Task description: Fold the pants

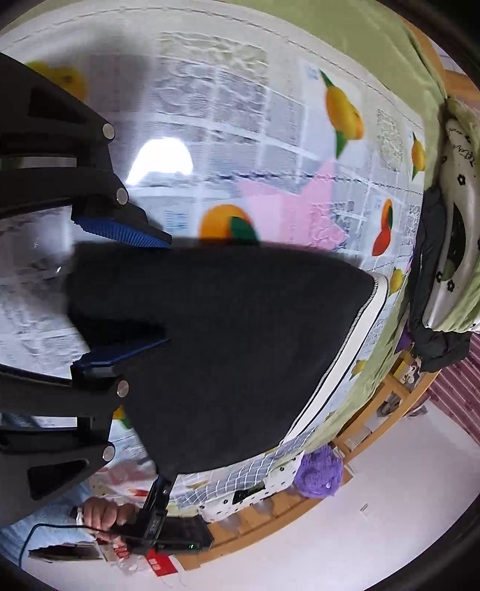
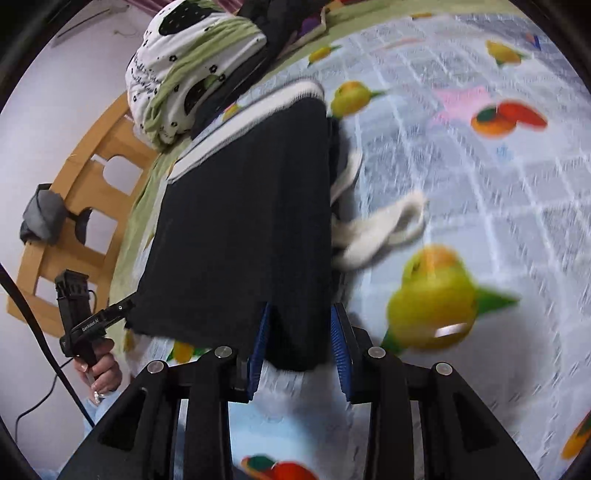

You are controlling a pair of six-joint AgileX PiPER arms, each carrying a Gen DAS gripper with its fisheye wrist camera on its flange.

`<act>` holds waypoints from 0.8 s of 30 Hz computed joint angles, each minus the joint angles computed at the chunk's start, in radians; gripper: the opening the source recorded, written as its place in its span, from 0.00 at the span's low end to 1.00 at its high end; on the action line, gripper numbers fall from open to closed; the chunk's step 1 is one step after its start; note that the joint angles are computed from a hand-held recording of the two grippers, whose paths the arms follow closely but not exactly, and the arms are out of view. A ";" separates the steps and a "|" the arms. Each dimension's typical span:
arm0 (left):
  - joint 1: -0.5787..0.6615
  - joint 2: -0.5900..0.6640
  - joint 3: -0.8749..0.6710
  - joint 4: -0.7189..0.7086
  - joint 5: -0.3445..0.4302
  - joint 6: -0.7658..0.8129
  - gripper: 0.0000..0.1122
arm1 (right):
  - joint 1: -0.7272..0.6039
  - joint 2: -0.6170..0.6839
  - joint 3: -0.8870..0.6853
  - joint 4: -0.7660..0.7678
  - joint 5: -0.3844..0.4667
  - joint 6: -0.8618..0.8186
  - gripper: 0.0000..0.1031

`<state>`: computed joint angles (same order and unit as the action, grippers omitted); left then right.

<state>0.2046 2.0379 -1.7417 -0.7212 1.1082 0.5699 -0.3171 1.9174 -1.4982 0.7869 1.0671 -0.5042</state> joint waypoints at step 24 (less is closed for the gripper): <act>-0.126 -0.198 0.156 0.170 -0.215 0.039 0.39 | 0.186 -0.196 0.116 -0.211 -0.345 -0.037 0.22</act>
